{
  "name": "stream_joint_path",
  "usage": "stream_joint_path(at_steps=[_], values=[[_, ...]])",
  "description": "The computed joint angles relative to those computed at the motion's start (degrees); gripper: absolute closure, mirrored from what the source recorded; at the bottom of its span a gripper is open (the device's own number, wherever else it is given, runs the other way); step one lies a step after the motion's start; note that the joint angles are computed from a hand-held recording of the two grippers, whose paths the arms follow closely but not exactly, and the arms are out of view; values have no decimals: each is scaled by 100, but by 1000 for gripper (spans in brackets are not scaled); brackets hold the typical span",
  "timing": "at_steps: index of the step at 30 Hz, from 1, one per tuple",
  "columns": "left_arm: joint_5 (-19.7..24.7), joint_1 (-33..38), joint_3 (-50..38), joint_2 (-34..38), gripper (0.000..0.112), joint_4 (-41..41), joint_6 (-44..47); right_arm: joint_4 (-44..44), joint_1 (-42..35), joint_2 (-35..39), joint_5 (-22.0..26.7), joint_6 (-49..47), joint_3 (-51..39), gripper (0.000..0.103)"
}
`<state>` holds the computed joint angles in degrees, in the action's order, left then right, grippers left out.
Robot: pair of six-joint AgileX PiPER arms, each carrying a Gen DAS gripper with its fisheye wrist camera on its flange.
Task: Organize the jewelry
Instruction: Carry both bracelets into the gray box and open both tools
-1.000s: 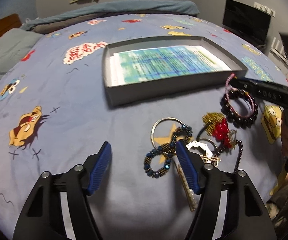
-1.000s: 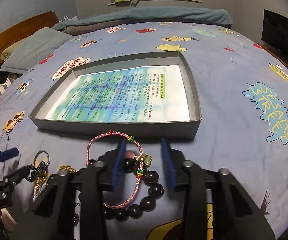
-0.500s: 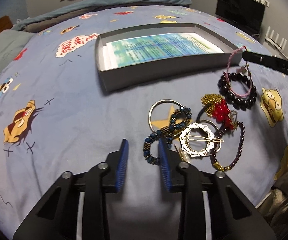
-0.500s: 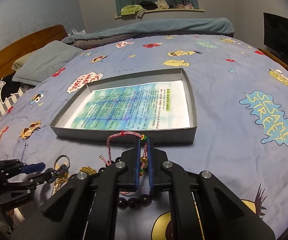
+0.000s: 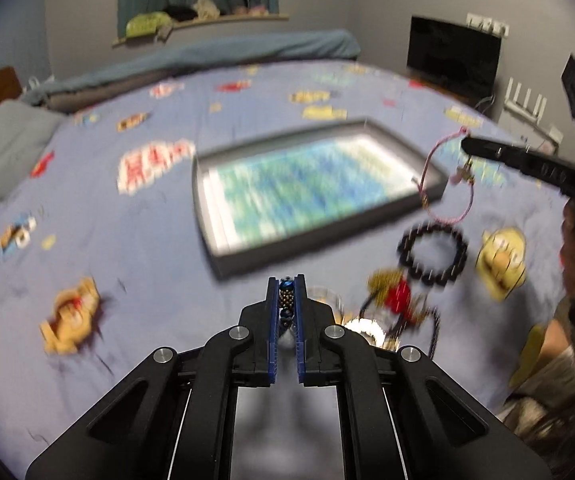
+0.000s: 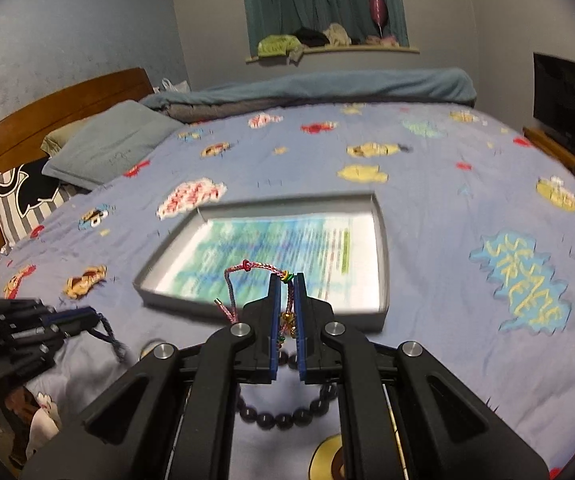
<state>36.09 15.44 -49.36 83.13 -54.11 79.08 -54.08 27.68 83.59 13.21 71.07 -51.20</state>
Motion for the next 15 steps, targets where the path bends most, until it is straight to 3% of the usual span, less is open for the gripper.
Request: stream_joint_path(at_steps=[7,13,15], values=[[-131,-380,-1139,337,104,362,-700,860,-278,288,261,-1111,-843,97],[-241,-775,-2471,1289,104,620,-1373,2706,-854,1053,348,-2849,-1856,97],[-266,-969,-2970,1719,104,897,-1777,2822,-944,1357,406,-2954,-2156,97]])
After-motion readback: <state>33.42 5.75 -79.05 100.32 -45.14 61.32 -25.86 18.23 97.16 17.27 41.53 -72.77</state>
